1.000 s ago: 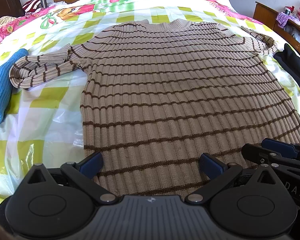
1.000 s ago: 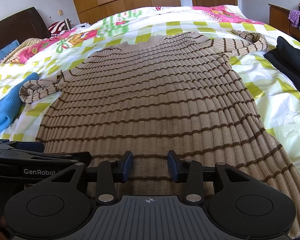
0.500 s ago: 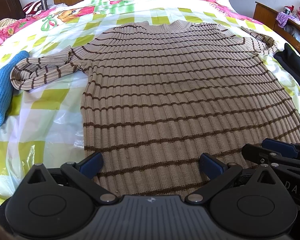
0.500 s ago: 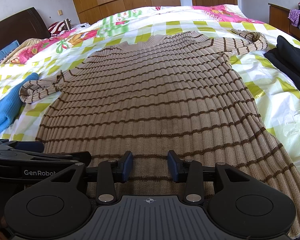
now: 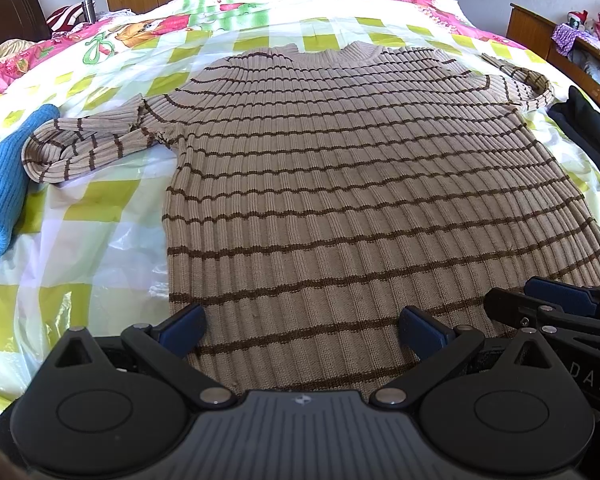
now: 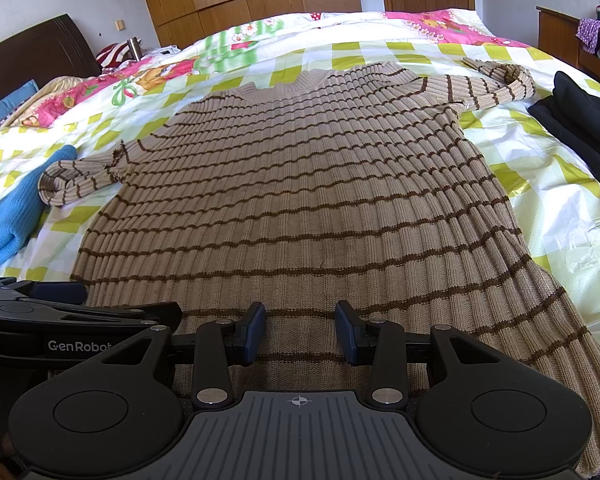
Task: Fold small clothes
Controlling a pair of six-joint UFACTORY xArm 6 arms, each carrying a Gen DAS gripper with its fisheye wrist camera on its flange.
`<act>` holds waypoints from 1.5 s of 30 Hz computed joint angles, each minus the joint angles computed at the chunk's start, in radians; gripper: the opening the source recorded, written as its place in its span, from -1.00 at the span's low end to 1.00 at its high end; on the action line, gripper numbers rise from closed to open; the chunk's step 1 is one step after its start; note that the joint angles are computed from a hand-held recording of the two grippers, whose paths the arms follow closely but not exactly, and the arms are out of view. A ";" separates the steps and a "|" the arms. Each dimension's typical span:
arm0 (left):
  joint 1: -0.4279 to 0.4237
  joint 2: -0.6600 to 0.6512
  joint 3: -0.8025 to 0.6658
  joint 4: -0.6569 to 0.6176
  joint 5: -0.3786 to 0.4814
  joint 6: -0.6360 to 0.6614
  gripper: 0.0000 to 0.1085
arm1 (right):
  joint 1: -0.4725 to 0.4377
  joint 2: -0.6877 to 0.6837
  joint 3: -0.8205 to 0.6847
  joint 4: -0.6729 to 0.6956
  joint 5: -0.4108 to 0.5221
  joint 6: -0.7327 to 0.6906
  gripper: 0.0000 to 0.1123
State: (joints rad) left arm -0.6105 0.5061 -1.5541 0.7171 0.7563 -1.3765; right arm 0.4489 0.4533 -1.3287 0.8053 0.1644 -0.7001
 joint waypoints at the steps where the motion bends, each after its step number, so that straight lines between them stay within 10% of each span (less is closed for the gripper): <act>1: 0.000 0.000 0.000 0.001 0.000 0.000 0.90 | 0.000 0.000 0.000 0.000 0.000 0.000 -0.32; 45: 0.019 0.093 -0.174 0.094 0.026 0.000 0.90 | -0.036 0.051 -0.132 -0.145 0.055 0.166 -0.32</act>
State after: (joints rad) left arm -0.5914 0.5991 -1.7278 0.8112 0.7824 -1.3767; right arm 0.4125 0.5043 -1.4611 0.6598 0.2195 -0.5338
